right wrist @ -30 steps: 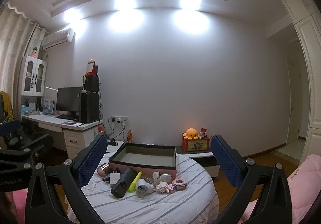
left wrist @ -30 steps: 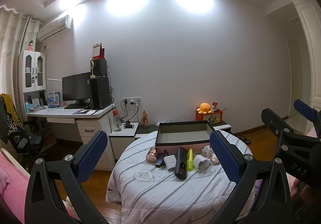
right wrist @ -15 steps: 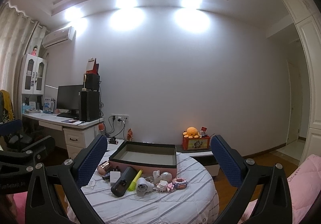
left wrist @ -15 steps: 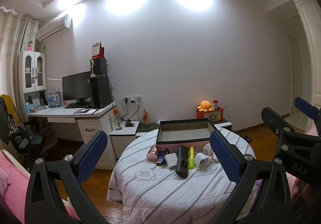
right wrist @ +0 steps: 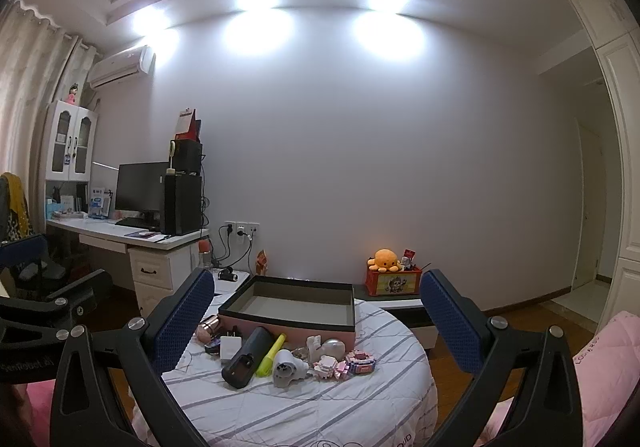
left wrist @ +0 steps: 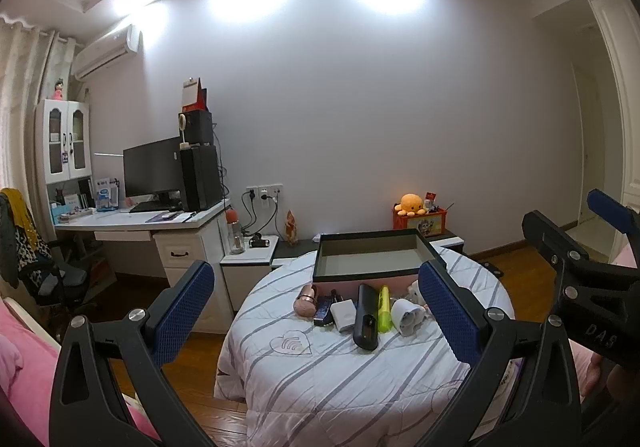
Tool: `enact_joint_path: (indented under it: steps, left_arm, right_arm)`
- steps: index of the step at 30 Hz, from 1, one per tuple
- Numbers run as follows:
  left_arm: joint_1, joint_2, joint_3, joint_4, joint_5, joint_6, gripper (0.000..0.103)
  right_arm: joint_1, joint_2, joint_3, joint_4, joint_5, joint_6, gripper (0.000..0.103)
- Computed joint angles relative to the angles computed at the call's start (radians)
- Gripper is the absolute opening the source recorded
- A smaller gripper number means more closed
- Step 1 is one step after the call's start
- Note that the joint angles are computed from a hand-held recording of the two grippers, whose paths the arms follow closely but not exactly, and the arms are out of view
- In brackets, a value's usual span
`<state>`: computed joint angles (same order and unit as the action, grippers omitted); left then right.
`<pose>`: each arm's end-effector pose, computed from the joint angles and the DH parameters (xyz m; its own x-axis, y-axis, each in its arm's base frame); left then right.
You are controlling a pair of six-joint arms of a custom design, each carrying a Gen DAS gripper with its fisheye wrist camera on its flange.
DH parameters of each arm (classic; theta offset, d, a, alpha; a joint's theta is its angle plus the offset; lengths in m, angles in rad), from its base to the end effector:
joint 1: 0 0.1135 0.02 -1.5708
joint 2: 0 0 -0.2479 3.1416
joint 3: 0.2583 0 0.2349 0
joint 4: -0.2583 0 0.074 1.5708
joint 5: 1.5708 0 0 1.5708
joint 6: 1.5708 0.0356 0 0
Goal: Organize rigid objects
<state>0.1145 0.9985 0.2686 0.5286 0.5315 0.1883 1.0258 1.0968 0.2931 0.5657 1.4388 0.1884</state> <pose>0.1983 0.0046 0.1942 -0.1212 0.1485 -0.9815 0.4251 0.9013 0.0839 0.1256 0.1392 0.1937 -0.0476 -0.0310 -0.9984 0.4029 0.9140 -0.0476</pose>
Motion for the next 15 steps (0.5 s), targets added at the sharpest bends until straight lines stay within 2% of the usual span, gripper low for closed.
enact_joint_path:
  steps: [7,15]
  left_arm:
    - [-0.012,0.025,0.007,0.01,-0.017,0.006,0.103]
    - [0.005,0.02,0.005,0.004,0.0,0.017,0.103]
  right_arm:
    - [-0.009,-0.004,0.011,-0.051,-0.011,0.033,0.103]
    - [-0.012,-0.003,0.012,-0.043,-0.015,0.024,0.103]
